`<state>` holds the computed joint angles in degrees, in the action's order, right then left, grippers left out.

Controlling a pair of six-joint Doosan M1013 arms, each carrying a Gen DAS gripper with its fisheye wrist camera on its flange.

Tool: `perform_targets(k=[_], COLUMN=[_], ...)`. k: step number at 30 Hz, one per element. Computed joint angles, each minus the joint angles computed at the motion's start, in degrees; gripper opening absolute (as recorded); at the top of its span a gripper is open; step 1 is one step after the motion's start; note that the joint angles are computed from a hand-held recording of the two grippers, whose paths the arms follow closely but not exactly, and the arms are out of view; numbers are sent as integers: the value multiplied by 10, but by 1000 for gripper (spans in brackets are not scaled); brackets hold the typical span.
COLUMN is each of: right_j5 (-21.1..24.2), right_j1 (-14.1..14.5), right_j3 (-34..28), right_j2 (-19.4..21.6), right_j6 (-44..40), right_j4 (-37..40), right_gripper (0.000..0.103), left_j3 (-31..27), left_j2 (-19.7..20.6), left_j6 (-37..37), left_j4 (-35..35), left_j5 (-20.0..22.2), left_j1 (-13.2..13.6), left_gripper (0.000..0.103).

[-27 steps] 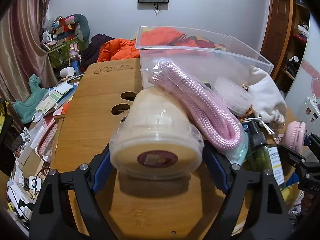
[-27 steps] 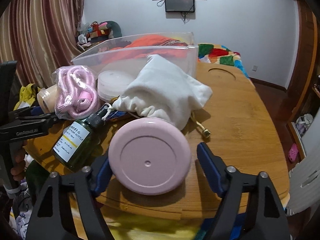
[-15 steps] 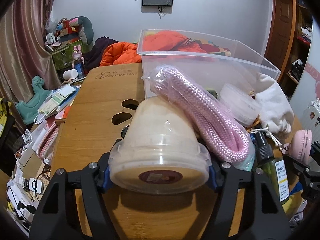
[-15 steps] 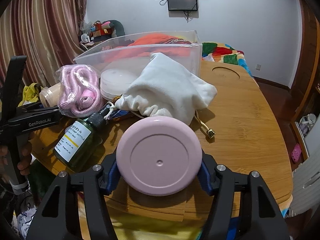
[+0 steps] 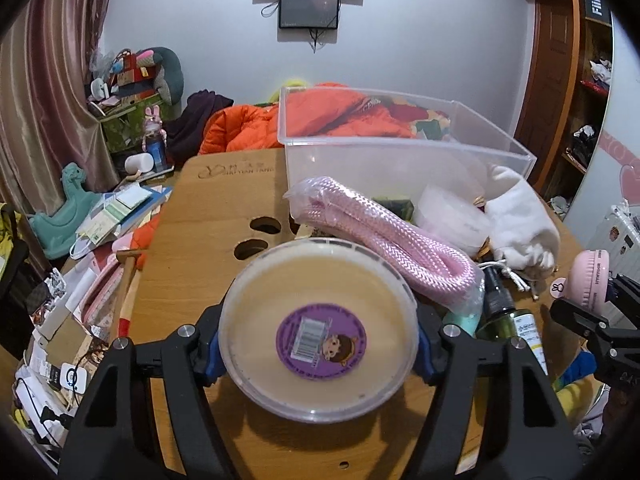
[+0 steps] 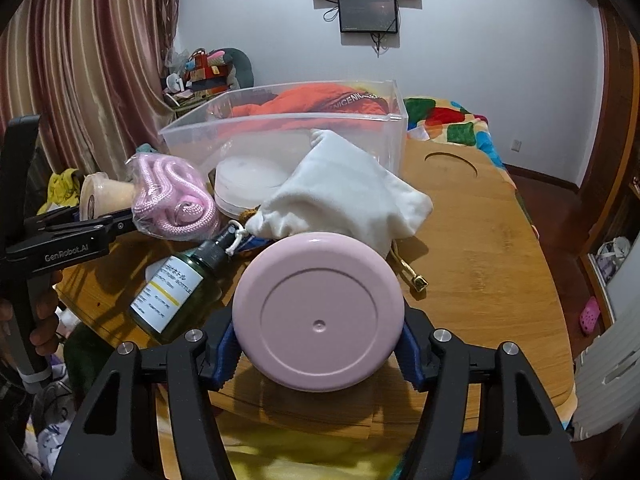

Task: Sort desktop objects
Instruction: 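Lift the cream tub with the left tool while the right tool lifts pink headphones, then carry both items over the clear box and open both tools to drop them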

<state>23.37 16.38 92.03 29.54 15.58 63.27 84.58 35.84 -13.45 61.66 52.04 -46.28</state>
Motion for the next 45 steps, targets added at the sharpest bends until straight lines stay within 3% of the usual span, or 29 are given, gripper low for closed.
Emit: perform_targets(k=[27,39,45], right_j5=[12,36,52], right_j1=[-8,-8,-7], right_j3=[-20,-73,-105], right_j2=[-10,1,9], right_j6=[-89,-62,-43], right_j4=[76,49,27], right_gripper=[59,60,60], left_j3=[19,1,-9], left_j2=[-37,-44,-47], left_j6=[-34,-2,17], left_j4=[66,85,84], left_j5=[8,3,-19], left_j1=[-15,-5,10], left_gripper=[70,70,70])
